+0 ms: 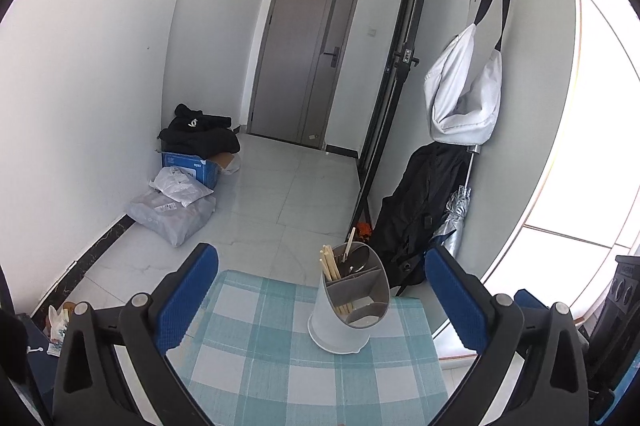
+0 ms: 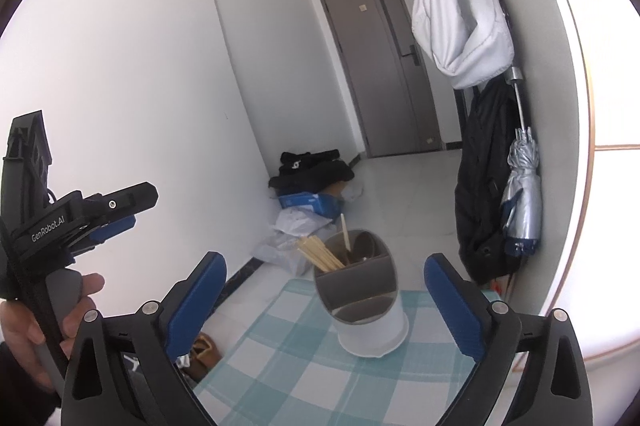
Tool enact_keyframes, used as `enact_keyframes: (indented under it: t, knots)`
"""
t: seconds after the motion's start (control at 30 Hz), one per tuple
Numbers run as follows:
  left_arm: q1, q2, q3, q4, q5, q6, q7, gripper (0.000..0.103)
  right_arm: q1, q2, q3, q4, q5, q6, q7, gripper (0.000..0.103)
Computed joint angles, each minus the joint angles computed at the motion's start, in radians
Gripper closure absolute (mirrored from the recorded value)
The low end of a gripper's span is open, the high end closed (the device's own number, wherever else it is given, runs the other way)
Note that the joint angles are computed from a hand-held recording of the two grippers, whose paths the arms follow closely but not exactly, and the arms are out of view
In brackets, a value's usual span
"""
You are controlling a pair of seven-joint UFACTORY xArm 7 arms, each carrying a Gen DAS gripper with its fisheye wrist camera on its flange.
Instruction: Organize utensils
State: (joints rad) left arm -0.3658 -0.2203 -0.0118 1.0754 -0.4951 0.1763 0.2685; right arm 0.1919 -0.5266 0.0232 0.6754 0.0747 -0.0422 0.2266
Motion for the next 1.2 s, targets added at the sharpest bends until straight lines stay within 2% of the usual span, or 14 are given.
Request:
enact_keyframes:
  t: [0.23,0.33,0.43,0.5,0.6,0.73,0.8,0.87,1.03,1.2]
  knots:
    - [0.009,-0.04,-0.021,-0.099,0.079,-0.076,-0.04,0.001,-0.107,-0.073,0.107,-0.087,-0.023,-0.023,0.075,0.0]
    - [-0.016,-0.053,-0.001,-0.14,0.094,-0.127,-0.048,0.001,-0.088,-0.094,0.097,-0.116,-0.036,-0.027,0.079,0.0]
    - [-0.057,-0.054,0.037,-0.17,0.095,-0.165,-0.054,0.001,-0.153,-0.118,0.161,-0.147,-0.052,-0.035,0.108,0.0]
    - [-0.048,-0.05,0.033,-0.184,0.119,-0.174,-0.074,0.001,-0.192,-0.127,0.197,-0.164,-0.064,-0.038,0.129,0.0]
    - [-0.08,-0.042,0.064,-0.208,0.133,-0.211,-0.071,0.001,-0.245,-0.139,0.244,-0.195,-0.078,-0.057,0.161,0.0]
    - [-0.114,-0.016,0.097,-0.212,0.143,-0.216,-0.069,0.001,-0.264,-0.132,0.257,-0.205,-0.095,-0.055,0.182,0.0]
    - [-0.095,-0.003,0.081,-0.214,0.162,-0.221,-0.081,0.001,-0.273,-0.125,0.26,-0.204,-0.101,-0.056,0.192,0.0]
    - [-0.074,0.006,0.066,-0.219,0.18,-0.223,-0.1,0.001,-0.311,-0.13,0.292,-0.215,-0.105,-0.07,0.211,0.0]
    - [-0.101,0.014,0.094,-0.224,0.168,-0.227,-0.1,0.001,-0.396,-0.138,0.369,-0.221,-0.118,-0.077,0.258,0.0]
    - [-0.092,0.017,0.085,-0.227,0.185,-0.231,-0.107,0.001,-0.37,-0.114,0.347,-0.213,-0.134,-0.072,0.26,0.0]
